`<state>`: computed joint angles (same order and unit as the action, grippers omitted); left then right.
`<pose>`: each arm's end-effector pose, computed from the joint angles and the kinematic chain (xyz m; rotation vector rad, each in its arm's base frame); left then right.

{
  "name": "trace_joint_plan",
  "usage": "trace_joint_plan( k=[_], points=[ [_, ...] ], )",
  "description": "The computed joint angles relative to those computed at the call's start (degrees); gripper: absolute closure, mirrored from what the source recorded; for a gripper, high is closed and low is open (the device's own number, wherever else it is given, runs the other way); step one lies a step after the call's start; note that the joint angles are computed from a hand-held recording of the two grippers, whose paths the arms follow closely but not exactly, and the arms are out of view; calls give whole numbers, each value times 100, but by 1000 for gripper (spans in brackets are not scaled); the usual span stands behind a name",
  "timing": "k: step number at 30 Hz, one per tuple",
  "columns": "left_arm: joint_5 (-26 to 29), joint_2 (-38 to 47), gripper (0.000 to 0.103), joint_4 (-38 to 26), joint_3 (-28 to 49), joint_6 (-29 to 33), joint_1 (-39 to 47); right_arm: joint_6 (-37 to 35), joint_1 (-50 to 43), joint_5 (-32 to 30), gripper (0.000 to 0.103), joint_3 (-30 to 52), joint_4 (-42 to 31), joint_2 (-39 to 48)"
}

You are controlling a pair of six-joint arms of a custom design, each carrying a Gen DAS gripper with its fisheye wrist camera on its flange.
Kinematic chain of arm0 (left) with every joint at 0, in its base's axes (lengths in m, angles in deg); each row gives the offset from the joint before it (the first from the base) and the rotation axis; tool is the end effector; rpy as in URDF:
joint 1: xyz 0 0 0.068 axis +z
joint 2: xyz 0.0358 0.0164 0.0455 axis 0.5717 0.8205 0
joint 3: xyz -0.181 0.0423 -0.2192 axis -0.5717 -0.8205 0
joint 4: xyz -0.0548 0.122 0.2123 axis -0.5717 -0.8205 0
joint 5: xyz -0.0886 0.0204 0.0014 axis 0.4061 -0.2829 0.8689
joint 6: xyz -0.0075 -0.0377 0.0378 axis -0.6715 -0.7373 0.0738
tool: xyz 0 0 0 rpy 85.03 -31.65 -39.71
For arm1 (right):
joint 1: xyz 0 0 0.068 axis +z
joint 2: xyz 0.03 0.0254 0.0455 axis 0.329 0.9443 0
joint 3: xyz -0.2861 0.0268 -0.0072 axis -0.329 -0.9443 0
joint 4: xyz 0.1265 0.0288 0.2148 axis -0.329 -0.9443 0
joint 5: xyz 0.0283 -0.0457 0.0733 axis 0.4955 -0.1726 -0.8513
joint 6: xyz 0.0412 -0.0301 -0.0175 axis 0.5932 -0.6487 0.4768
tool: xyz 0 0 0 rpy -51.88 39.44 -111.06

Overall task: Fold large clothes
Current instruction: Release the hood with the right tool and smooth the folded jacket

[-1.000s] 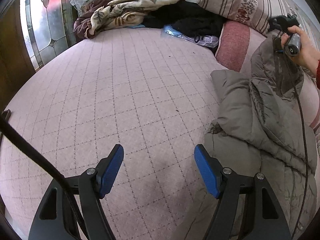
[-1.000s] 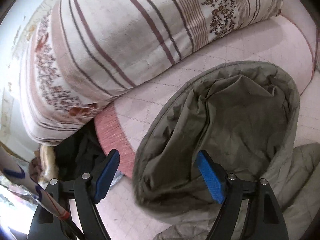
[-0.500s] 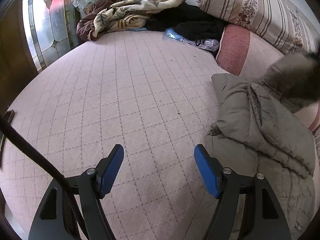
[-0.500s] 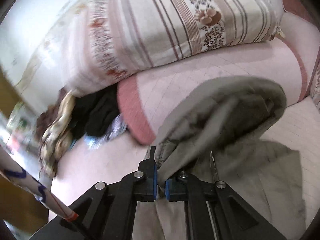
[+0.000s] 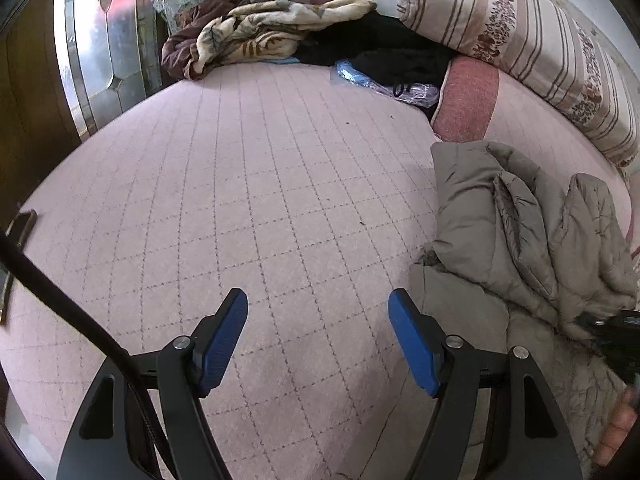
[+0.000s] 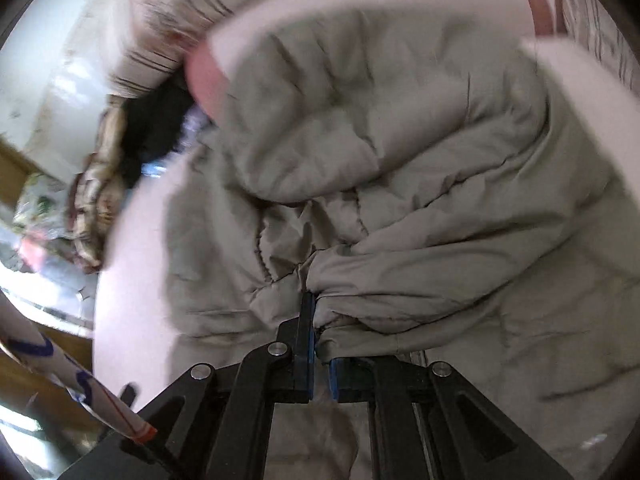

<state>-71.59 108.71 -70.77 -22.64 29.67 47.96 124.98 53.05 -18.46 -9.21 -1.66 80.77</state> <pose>0.1674 0.0327 0.2076 -0.1901 2.4518 -0.1071 0.1995 0.1292 0.1831 0.8008 2.5667 0.4617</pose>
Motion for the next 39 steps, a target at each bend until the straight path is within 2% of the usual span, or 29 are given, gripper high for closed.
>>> trace_joint_plan(
  k=[2,5,6,9,12,15,18,21,23,26,29,30,32,34,36,39],
  points=[
    [-220,-47,31,89,-35,-59,-191,-73,-55,23,98,-96,356,363],
    [-336,67,31,120,-15,-73,-347,-45,-63,107,96,-168,341,165],
    [-315,95,31,92,2,-60,-339,-28,14,210,92,-172,166,-16],
    [-277,11,31,29,0,-34,-320,-139,346,495,68,75,-848,-689],
    [-312,-96,31,-38,-16,-29,-353,-53,738,758,68,309,-1897,-1392],
    [-338,-66,31,-84,-31,-36,-419,-47,898,1042,68,585,-2654,-1916],
    [-379,-48,31,-111,-53,-51,-534,-486,618,1639,68,1148,-3108,-1802],
    [-469,-80,31,-82,-93,-84,-676,-888,46,2036,68,1444,-2891,-1291],
    [-564,-73,31,-23,-119,-112,-780,-1131,-318,2029,68,1561,-2552,-796],
    [-620,4,31,27,-124,-120,-830,-1345,-738,1575,68,1567,-1896,161],
    [-585,61,31,41,-96,-113,-810,-1371,-850,581,68,1238,-1255,813],
    [-573,58,31,44,-91,-109,-804,-1348,-715,577,68,1107,-1101,939],
    [-581,50,31,39,-87,-111,-821,-1549,-419,905,68,1127,-1203,1057],
    [-590,57,31,-1,-80,-103,-853,-1805,-414,894,68,1396,-1595,1133],
    [-596,24,31,-59,-71,-91,-867,-1593,-370,1086,68,1716,-2118,914],
    [-601,-79,31,-78,-83,-85,-821,-1332,-67,1669,68,1939,-2242,455]
  ],
)
